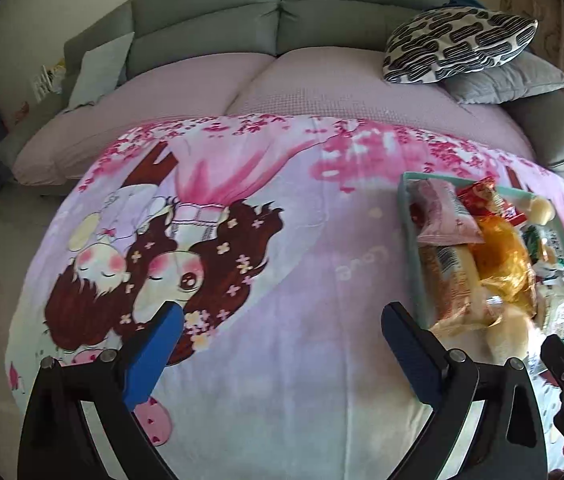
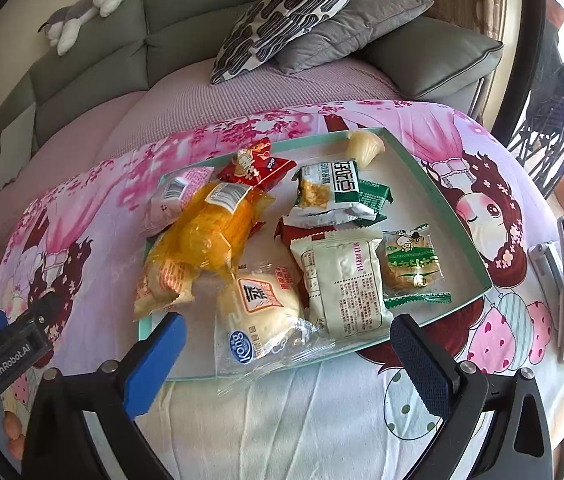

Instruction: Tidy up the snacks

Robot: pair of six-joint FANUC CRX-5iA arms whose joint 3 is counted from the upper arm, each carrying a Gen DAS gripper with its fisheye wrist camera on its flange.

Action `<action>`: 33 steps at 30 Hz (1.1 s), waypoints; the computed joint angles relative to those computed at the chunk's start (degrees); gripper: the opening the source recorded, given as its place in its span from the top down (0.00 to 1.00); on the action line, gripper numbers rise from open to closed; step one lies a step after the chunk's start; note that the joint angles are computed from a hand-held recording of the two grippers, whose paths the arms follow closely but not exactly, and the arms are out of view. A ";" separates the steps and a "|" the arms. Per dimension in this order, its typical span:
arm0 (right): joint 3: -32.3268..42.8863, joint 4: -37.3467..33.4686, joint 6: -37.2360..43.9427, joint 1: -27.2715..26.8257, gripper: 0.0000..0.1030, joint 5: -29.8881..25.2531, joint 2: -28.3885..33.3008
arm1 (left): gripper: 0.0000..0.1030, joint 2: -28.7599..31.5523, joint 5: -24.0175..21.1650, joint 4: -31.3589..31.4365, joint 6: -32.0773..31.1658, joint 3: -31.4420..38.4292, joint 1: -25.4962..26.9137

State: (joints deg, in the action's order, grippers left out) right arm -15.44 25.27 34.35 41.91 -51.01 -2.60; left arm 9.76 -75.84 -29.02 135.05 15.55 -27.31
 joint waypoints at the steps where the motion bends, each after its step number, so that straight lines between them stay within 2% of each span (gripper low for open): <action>1: -0.04 0.15 0.14 0.33 0.00 -0.31 0.09 | 0.04 0.09 -1.02 -0.68 0.01 0.11 -0.36; 7: -0.15 0.52 0.41 1.23 0.00 -1.07 0.12 | 0.04 -1.88 0.44 2.50 -1.45 -3.01 0.76; 22: 0.56 -0.10 1.40 1.03 0.00 -1.79 0.80 | 0.04 -2.03 1.24 6.43 -4.00 -4.17 2.95; 33: 0.91 -1.04 1.89 0.87 0.00 -2.14 1.02 | 0.04 -1.33 0.54 6.64 -4.69 -3.67 2.83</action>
State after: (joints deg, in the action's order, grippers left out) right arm -14.53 24.23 36.23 42.78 -53.15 -1.58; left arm 8.43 -75.30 -22.38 130.36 11.87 -24.48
